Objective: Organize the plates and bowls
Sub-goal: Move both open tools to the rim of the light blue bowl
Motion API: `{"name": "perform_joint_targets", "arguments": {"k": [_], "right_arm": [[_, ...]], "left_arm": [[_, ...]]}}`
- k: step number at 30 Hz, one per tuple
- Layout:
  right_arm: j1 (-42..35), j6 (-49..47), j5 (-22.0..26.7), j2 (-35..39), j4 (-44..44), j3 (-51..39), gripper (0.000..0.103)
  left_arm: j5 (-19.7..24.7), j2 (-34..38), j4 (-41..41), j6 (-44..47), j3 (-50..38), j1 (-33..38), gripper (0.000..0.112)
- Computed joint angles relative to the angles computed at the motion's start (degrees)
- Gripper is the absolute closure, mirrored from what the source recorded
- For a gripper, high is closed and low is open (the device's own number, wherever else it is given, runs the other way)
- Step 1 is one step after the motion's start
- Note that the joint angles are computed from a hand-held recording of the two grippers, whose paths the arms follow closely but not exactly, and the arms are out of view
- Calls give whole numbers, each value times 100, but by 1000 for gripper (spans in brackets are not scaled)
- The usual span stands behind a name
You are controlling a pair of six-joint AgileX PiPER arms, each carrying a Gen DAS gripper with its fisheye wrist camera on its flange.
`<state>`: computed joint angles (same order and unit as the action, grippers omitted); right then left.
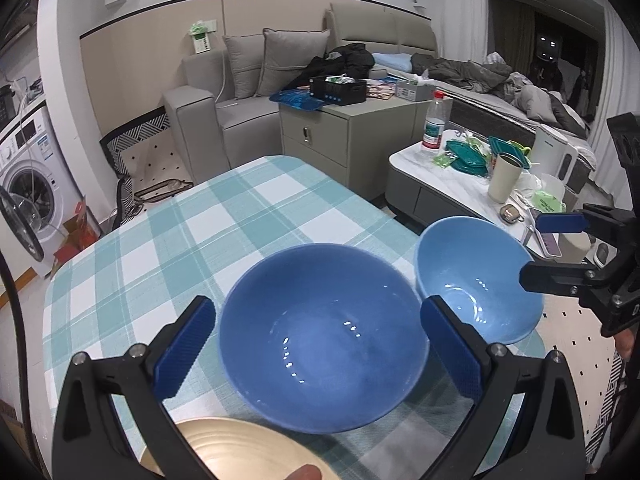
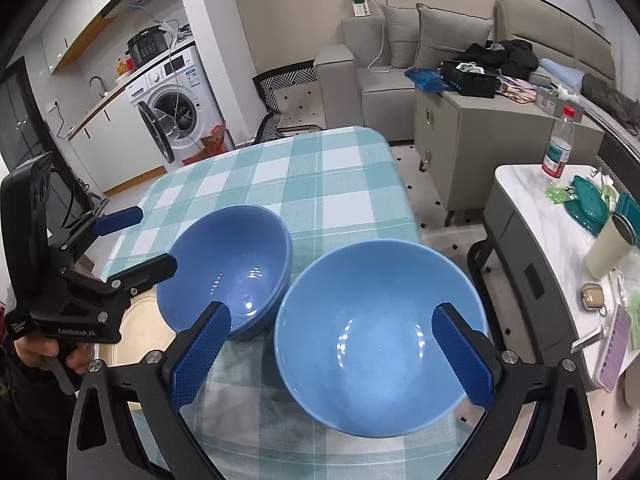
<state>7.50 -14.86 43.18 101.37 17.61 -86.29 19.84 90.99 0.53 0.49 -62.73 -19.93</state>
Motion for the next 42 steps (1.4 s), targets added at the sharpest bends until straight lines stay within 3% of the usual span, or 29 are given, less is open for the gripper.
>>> {"name": "perform_joint_targets", "arguments": {"k": [7, 16, 42], "right_arm": [[-190, 187, -162, -169, -269, 278, 1], [-581, 104, -314, -227, -89, 693, 1], [-1071, 6, -436, 231, 131, 1026, 1]], "left_arm": [[164, 199, 175, -141, -284, -329, 9], [334, 542, -190, 215, -618, -606, 9], [997, 1674, -196, 417, -1951, -934, 9]]}}
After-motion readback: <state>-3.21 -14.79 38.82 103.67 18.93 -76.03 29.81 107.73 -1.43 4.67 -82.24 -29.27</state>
